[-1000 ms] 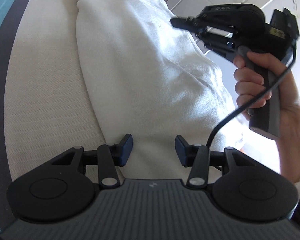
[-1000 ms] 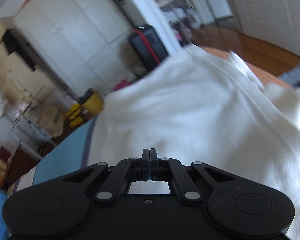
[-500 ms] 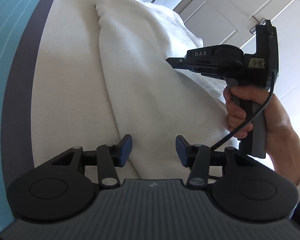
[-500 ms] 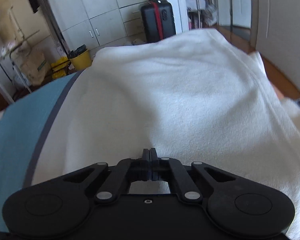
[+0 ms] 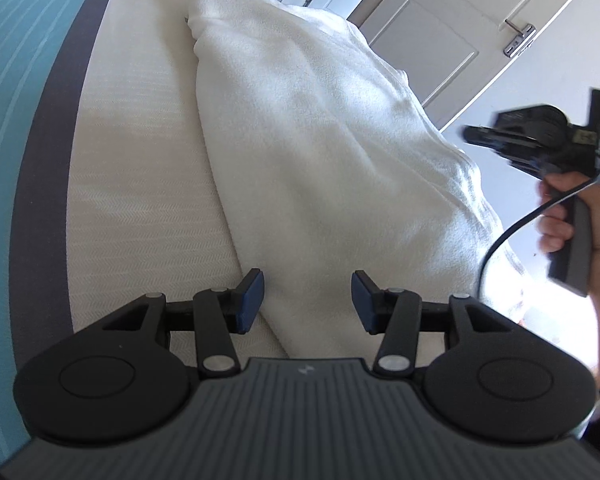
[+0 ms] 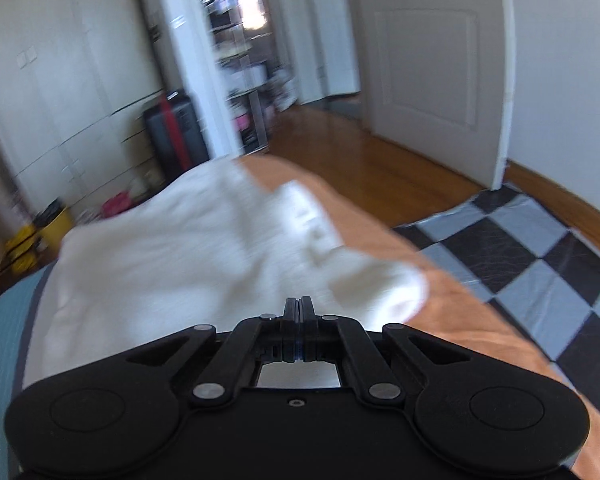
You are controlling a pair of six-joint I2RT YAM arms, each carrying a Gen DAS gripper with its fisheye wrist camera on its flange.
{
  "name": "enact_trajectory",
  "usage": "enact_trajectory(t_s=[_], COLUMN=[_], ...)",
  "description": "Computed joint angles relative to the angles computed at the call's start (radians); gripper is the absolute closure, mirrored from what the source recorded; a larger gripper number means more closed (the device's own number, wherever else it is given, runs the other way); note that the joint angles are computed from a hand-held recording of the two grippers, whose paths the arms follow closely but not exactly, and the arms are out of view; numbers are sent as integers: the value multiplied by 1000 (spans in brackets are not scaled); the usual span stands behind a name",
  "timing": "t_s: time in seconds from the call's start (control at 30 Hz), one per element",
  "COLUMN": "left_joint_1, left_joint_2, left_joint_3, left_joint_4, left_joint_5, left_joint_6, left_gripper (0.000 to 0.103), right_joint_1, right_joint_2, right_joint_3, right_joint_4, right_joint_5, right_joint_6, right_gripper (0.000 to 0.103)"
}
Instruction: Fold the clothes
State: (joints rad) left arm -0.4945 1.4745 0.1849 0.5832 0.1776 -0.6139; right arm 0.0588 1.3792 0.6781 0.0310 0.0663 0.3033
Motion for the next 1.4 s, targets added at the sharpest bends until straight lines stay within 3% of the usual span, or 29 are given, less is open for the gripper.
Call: enact_trajectory(t_s=[0.17,0.23,0.27,0.3,0.33,0.37,0.4,0.53,0.63,0.77,0.8,0.83,0.87,0.97,1.13,1.2,1.3,1.37,1.4], left_joint_1=[-47,-67,-72,-76,-75,-68,-61,-63,-68,-36,-51,-81,-114,-201,-178,-165,-136,-121,-114], left_joint_2=[-52,-66,-76,-86,-89,-85,-87,-155,-168,-90,-78,-84,-108,-213,-315,-322,-337,-359,-371], left_joint_3=[4,15,18,21,24,27,25,-10,-30,-72,-73,-66,-56,-26,-23,-20,-22,-25,-29], left_joint_4=[-86,-123,-141,-160,-168,-166,-166,-212,-210,-46,-21,-30,-60,-177,-220,-217,-211,-212,-212], left_joint_5=[-76,-100,-99,-97,-85,-61,-36,44,117,255,262,245,211,85,78,87,114,127,132], left_joint_6=[13,7,-2,-12,-28,-50,-70,-134,-195,-343,-347,-328,-309,-263,-239,-246,-248,-250,-249], left_gripper=[55,55,54,50,48,48,46,43,39,35,48,81,84,88,88,88,88,88,88], right_joint_1=[-198,-303,-369,-433,-492,-539,-559,-584,-675,-784,-827,-876,-920,-972,-1066,-1038,-959,-904,-845], right_joint_2=[-153,-187,-188,-187,-172,-166,-189,-273,-219,-186,-196,-207,-206,-235,-219,-172,-34,143,160], right_joint_3=[-88,-125,-138,-151,-153,-162,-188,-228,-222,-237,-252,-271,-278,-289,-258,-260,-256,-250,-257], right_joint_4=[-50,-61,-64,-69,-77,-78,-55,-67,-119,-307,-382,-465,-567,-712,-775,-729,-626,-512,-445], right_joint_5=[-25,-145,-260,-388,-514,-613,-646,-557,-693,-872,-957,-1050,-1117,-1119,-1062,-1052,-1050,-1106,-1071], right_joint_6=[-55,-64,-64,-66,-74,-77,-67,-47,-58,-141,-205,-292,-391,-497,-502,-498,-490,-414,-352], right_gripper=[101,101,98,90,65,52,36,28,25,25,25,25,24,24,23,16,14,14,14])
